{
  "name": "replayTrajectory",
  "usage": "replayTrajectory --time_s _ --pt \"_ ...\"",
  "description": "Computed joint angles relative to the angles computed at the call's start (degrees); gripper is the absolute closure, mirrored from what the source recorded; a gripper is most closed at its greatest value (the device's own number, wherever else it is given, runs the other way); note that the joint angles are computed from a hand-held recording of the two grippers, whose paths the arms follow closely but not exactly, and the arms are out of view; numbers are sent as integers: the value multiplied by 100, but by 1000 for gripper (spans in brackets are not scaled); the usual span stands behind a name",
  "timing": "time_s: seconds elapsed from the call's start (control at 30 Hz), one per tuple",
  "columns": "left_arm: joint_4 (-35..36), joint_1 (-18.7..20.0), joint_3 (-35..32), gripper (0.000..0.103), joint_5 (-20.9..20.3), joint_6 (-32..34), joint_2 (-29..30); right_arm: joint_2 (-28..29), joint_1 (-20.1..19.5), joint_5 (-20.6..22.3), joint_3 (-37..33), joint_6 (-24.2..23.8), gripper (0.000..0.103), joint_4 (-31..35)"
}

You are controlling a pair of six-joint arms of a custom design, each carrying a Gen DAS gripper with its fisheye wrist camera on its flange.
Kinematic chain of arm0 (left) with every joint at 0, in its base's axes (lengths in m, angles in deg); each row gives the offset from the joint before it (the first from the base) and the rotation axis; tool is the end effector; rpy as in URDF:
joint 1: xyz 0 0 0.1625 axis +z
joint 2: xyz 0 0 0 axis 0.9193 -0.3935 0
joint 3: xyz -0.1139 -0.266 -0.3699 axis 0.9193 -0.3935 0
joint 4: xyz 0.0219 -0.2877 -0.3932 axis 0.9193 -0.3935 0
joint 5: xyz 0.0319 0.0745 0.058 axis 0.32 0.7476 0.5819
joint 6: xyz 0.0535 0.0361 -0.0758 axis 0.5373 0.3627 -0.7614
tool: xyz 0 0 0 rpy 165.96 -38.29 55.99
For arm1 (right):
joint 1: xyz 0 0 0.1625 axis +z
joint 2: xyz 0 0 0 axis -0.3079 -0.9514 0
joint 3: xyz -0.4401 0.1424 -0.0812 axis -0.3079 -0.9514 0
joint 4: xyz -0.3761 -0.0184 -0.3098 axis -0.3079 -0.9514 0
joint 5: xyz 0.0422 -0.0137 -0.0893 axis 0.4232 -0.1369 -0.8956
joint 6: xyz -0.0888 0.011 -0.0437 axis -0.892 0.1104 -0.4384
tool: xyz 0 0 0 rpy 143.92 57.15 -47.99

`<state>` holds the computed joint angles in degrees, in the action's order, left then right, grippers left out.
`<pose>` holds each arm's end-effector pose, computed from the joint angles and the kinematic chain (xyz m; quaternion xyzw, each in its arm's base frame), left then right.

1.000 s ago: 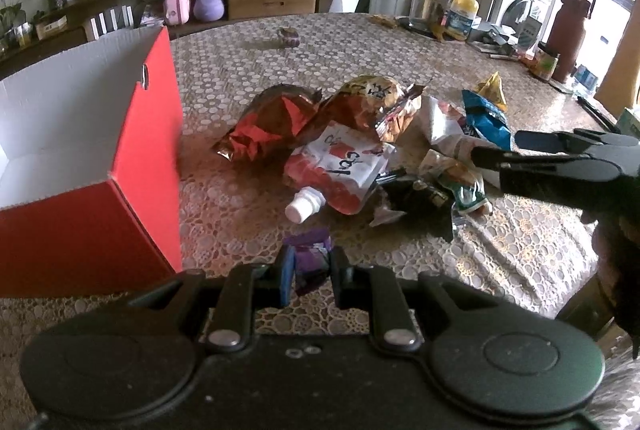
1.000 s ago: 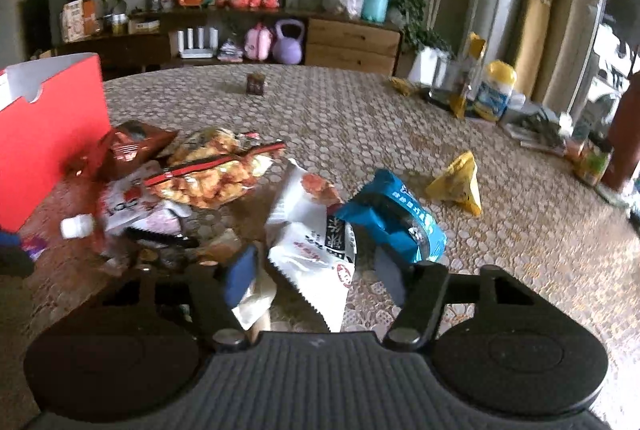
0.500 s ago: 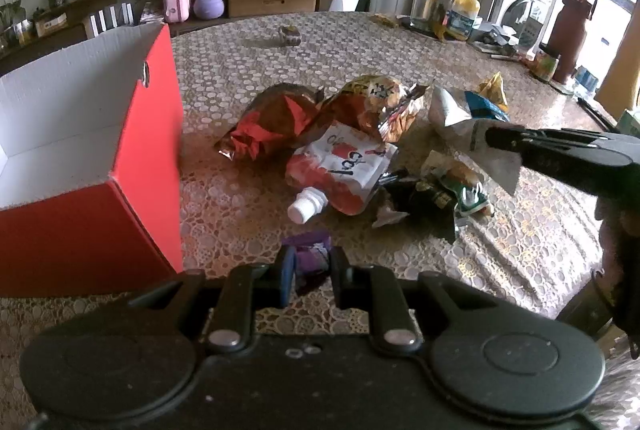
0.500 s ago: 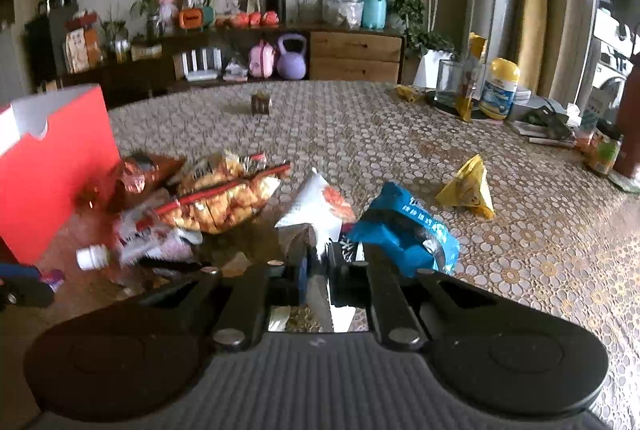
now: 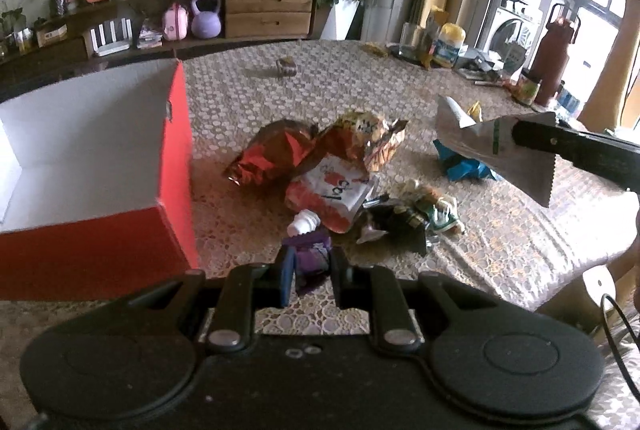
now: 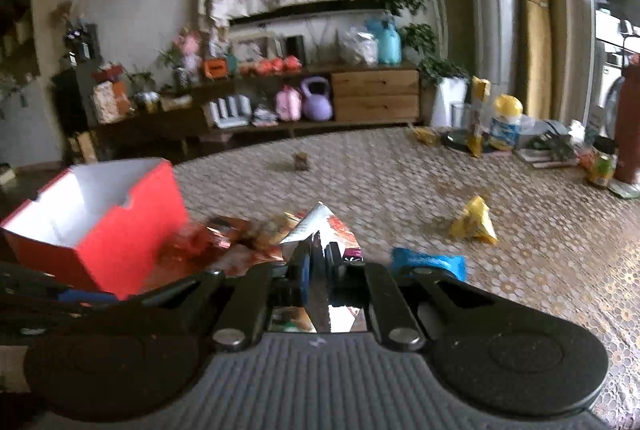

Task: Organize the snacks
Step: 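Carry the purple packet and white bag over the open box with both tools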

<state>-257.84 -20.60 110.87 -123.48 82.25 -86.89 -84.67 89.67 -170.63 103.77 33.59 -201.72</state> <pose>-0.2620 -0.5507 -0.0772 0.3148 0.8861 -0.2511 0.2294 -0.0265 -0.5037 0.2587 0.1590 -0.8224 0.4747 0.2701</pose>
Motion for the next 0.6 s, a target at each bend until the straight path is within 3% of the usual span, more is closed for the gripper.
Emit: replayTrajectory --time_s 0.33,0.6 --pt "42 -88 323 86 178 -105 -520 -104 644 -12 106 58 95 329" --pt "112 30 381 86 368 -39 -951 277 1219 -201 -123 128 95 281"
